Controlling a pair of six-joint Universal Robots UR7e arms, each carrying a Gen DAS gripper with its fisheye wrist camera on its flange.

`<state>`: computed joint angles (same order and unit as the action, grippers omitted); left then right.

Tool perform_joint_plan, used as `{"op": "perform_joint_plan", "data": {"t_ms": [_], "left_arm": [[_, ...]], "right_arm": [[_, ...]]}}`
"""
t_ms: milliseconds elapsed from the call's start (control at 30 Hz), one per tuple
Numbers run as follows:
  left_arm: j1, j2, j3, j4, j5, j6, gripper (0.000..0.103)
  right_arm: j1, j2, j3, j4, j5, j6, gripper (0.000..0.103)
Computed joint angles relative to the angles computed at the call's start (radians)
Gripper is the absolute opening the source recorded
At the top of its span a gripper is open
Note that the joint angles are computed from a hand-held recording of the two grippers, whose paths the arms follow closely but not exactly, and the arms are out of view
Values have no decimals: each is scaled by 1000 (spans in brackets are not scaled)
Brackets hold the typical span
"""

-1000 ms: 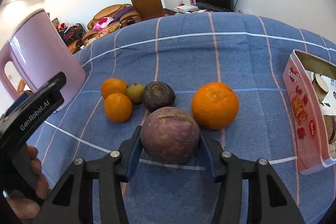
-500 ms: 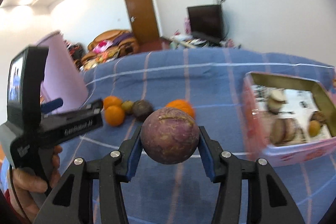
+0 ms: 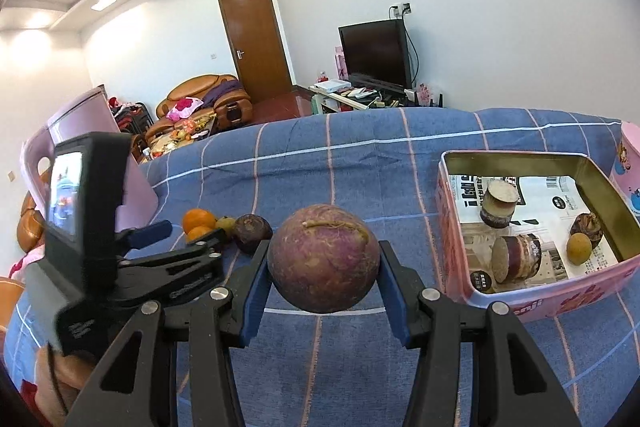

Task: Organize fruits
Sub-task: 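Grasp the large purple fruit with the right tool while the left tool grasps an orange, then lift both held fruits and carry them toward the pink tin box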

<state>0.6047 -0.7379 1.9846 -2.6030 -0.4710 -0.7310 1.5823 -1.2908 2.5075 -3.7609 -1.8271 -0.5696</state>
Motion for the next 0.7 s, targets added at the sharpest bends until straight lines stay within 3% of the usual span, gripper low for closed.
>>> {"op": "perform_joint_plan", "data": {"t_ms": [100, 233, 333, 367, 567, 700], "left_arm": [[17, 6, -39, 112, -19, -58, 61], [34, -13, -22, 40, -56, -43, 60], [30, -28, 6, -18, -51, -49, 42], [26, -33, 19, -42, -43, -52, 42], [-38, -52, 113, -146, 111, -145, 42], [-94, -69, 137, 50, 247, -352, 42]], "right_arm": [[-1, -3, -1, 15, -5, 7, 52], [-3, 4, -8, 25, -9, 9, 52], [-6, 15, -10, 12, -9, 0, 52], [-5, 16, -9, 5, -8, -3, 52], [-1, 29, 2, -67, 11, -39, 52], [13, 70, 15, -181, 18, -103, 52]]}}
